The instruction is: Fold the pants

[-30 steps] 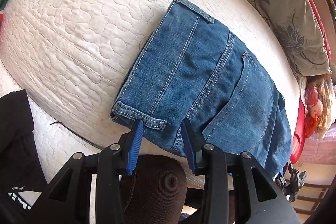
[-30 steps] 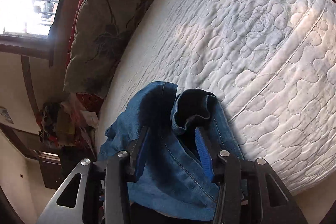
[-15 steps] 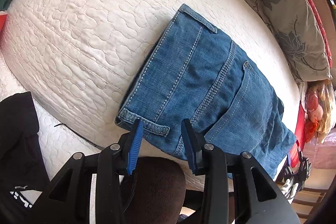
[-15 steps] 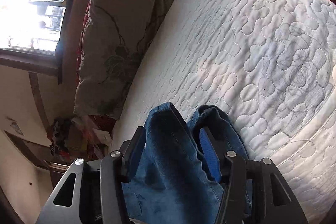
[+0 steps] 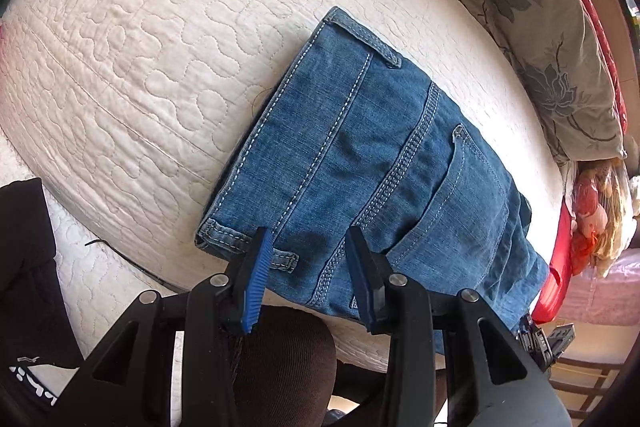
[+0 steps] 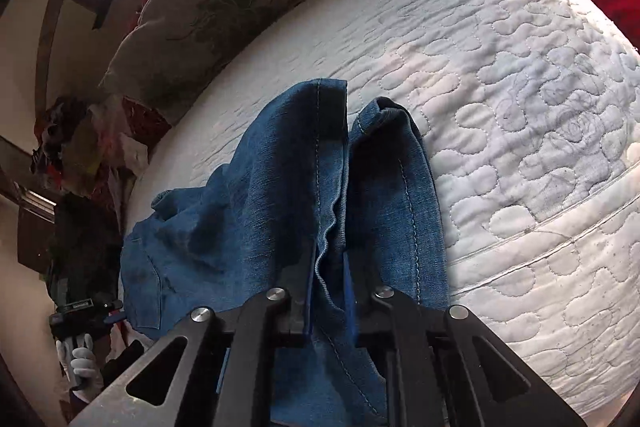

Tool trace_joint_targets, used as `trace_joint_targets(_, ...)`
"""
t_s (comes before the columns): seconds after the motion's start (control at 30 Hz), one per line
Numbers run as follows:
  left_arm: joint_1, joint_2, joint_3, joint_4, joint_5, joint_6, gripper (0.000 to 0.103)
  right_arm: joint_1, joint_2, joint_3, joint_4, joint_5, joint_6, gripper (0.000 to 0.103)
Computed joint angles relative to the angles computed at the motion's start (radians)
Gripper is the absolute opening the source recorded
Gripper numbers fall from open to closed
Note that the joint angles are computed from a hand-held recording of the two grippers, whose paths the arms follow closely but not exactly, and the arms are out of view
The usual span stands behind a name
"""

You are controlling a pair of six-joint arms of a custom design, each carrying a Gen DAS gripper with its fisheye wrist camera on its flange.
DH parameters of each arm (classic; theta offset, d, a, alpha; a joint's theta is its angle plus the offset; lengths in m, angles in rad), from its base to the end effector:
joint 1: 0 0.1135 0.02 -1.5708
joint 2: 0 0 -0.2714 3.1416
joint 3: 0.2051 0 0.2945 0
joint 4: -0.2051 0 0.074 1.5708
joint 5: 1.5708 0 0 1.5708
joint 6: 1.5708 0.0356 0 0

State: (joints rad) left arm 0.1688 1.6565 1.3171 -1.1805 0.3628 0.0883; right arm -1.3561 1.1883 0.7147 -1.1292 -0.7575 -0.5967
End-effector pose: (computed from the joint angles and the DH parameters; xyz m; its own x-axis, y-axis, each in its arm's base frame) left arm 0.3378 0.0448 0.2373 -0.9930 -0.0856 -0.0819 -0.0519 0.9358 -0.3486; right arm 0.0664 -0.1897 0.1873 -0.5777 0.7329 -0.3594 0.4714 0.6590 0.5861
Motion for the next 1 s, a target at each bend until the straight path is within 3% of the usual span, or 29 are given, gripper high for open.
trace_joint_targets(0.07,0.009,-0.001,-0.005,0.005,0.000,0.011,0.035,-0.150,0.015,0.041,-0.141,-0.067,-0.124,0.012)
trace_joint_targets(0.13,0.021,0.013,-0.002,0.010,0.003,0.020,0.035,-0.273,0.064,0.054,-0.229,-0.051,-0.233,0.012)
trace_joint_targets(0.23,0.026,0.043,0.006,0.011,-0.003,0.018,0.035,-0.293,0.079,0.000,-0.177,0.069,-0.223,0.019)
trace_joint_targets(0.3,0.021,0.048,0.012,0.010,-0.003,0.015,0.035,-0.299,0.084,-0.009,-0.165,0.061,-0.208,0.019)
trace_joint_targets(0.4,0.022,0.048,0.037,0.006,-0.010,0.031,0.035,-0.309,0.087,0.036,-0.192,-0.024,-0.173,0.032)
trace_joint_targets(0.47,0.026,0.066,0.073,0.006,-0.018,0.034,0.035,-0.258,0.051,0.064,-0.160,-0.072,-0.103,0.048)
trace_joint_targets(0.7,0.058,0.239,0.293,-0.046,0.061,-0.021,0.035,-0.021,0.028,0.073,0.079,-0.028,0.201,0.050)
trace_joint_targets(0.83,0.031,0.351,0.421,-0.073,0.067,-0.048,0.040,0.029,0.059,0.062,0.162,-0.005,0.290,0.050)
trace_joint_targets(1.0,-0.009,0.470,0.532,-0.103,0.091,-0.090,0.046,0.022,0.104,0.076,0.192,-0.069,0.352,0.050)
